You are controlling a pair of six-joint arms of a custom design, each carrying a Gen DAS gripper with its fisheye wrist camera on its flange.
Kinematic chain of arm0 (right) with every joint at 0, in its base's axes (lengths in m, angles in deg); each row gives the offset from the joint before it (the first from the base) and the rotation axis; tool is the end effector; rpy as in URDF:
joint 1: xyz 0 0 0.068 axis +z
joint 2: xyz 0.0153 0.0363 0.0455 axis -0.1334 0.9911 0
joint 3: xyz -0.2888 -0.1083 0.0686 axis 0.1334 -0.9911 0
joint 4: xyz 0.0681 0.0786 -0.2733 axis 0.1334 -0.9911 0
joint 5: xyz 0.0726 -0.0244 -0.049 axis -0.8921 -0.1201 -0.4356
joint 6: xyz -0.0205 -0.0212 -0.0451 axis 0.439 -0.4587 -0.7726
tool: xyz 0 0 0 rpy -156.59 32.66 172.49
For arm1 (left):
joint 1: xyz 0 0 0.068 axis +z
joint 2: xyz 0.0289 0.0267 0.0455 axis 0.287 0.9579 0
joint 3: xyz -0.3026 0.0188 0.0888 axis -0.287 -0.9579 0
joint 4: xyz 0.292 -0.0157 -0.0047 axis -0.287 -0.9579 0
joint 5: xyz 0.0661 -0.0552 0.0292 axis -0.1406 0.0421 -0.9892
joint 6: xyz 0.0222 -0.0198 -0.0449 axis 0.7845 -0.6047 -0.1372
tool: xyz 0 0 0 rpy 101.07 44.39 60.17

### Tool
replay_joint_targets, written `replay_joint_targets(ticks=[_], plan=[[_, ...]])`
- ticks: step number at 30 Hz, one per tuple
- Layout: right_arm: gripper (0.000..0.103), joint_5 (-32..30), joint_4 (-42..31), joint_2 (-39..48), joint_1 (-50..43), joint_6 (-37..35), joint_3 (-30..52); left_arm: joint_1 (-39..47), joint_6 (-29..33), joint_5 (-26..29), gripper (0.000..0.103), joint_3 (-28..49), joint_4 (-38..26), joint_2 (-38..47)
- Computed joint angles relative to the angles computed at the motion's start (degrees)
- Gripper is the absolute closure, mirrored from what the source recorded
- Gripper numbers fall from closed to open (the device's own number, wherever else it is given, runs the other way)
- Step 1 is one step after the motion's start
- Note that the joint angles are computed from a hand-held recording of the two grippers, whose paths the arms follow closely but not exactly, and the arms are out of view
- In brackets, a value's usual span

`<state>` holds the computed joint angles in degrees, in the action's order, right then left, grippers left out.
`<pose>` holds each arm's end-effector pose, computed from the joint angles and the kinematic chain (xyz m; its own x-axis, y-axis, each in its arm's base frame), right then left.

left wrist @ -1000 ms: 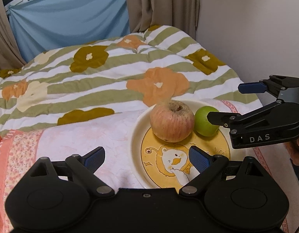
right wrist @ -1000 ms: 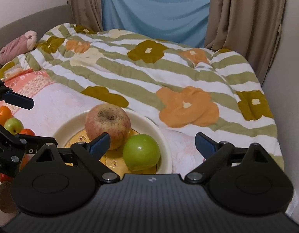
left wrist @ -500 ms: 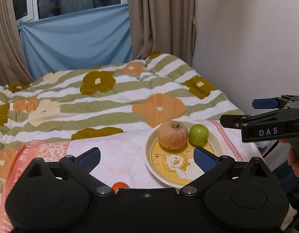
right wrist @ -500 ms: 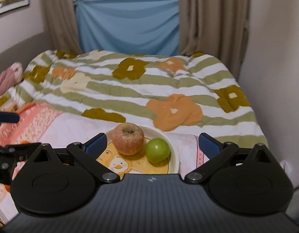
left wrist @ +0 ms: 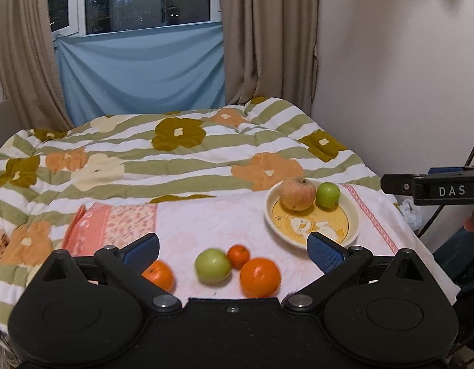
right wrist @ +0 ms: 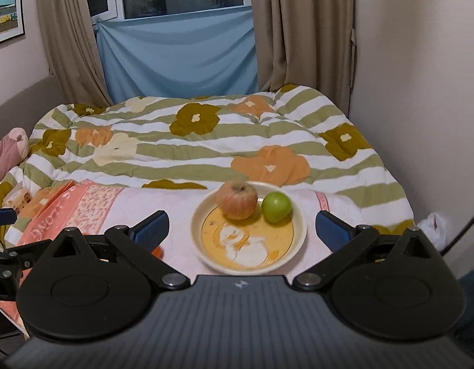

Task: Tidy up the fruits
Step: 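Withdraw both open tools from the bowl back toward the loose fruits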

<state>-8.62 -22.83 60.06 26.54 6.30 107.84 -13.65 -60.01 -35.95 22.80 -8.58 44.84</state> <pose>0.2284 0.1390 0.2148 -0.5880 0.0047 -0.8089 -0.0700 0.9959 0.0566 0.1938 -0.1027 0.2054 -0.5965 0.1179 -0.7939 0.1922 0.9813 0.0012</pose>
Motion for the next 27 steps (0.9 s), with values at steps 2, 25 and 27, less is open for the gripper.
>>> replay_joint_targets(ticks=[2,25,27], plan=[[0.0,2.93,-1.69,-0.71,3.96,3.39,-0.46,1.06,0.26,0.63,0.0,-2.06,-1.6,-3.7],[0.0,11.97,8.53,21.31,22.14,26.42,-3.68,23.11,16.54,18.21,0.011,-19.23,19.77,7.96],[0.0,11.74,10.33,24.16,22.3,26.73,-3.31,24.02,17.67,18.85,0.017,-19.43,25.06,14.28]])
